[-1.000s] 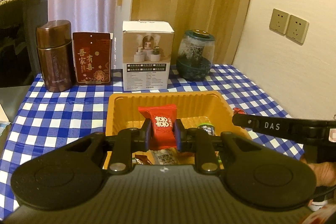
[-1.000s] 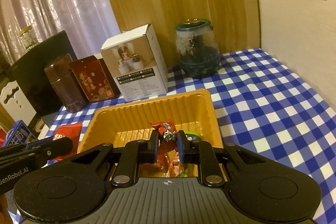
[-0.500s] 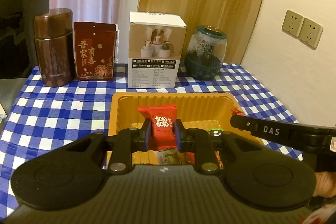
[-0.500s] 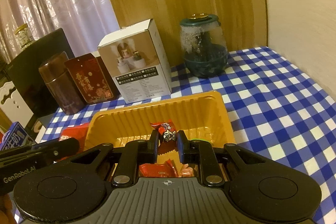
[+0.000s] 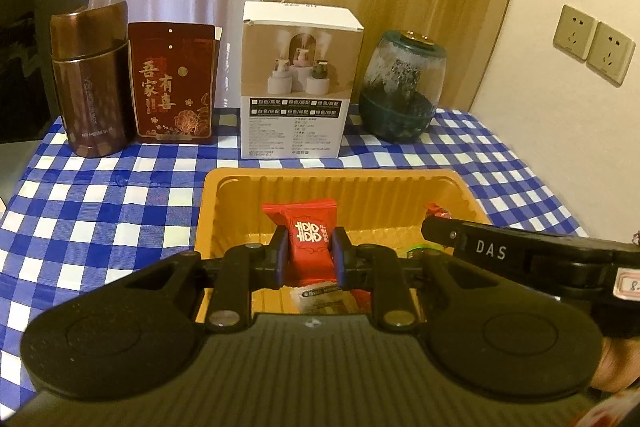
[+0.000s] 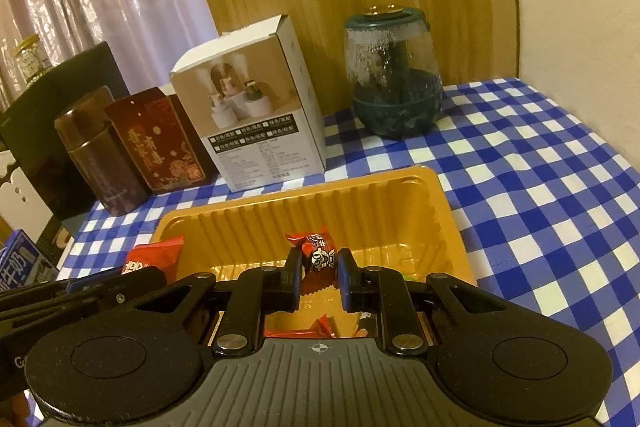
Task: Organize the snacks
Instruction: 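Open the left tool to drop the red candy while the right tool releases its candy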
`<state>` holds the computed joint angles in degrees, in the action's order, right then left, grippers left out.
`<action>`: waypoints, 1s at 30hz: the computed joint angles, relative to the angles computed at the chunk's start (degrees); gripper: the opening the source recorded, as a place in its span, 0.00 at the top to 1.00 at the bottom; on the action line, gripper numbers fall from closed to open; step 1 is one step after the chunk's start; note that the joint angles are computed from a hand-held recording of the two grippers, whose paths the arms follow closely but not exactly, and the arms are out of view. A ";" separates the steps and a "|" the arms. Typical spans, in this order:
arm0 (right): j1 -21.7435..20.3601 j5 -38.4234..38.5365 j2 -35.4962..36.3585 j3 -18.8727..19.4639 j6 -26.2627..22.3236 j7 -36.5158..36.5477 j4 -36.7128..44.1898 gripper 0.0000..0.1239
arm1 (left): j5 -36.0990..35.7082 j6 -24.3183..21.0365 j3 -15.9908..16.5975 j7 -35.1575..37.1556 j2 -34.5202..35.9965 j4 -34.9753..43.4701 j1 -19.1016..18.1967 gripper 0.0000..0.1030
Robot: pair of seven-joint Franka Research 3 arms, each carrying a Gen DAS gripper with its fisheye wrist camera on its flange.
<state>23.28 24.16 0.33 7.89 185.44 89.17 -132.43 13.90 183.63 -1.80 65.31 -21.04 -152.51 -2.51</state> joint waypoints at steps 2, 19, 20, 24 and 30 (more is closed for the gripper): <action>0.24 -7.42 0.33 -1.37 -0.35 6.15 -0.13 0.85 | 0.46 -0.91 -2.06 -0.73 0.44 0.60 2.12 0.81; 0.45 -15.04 2.05 -2.78 -2.14 12.23 1.09 0.85 | 1.39 -1.00 -2.69 -2.41 4.11 2.81 3.06 0.80; 0.29 -14.58 2.01 -2.53 -2.15 11.82 1.10 0.85 | 1.64 -0.86 -3.68 -3.06 4.09 2.85 4.12 0.73; -0.38 -11.36 1.97 -1.41 -2.15 8.90 1.20 0.85 | 2.85 -1.87 -4.79 -3.30 3.90 3.03 5.23 0.68; -1.42 -4.36 1.66 0.49 -1.95 3.57 1.45 0.85 | 5.37 -2.08 -6.39 -4.42 3.05 2.77 7.64 0.68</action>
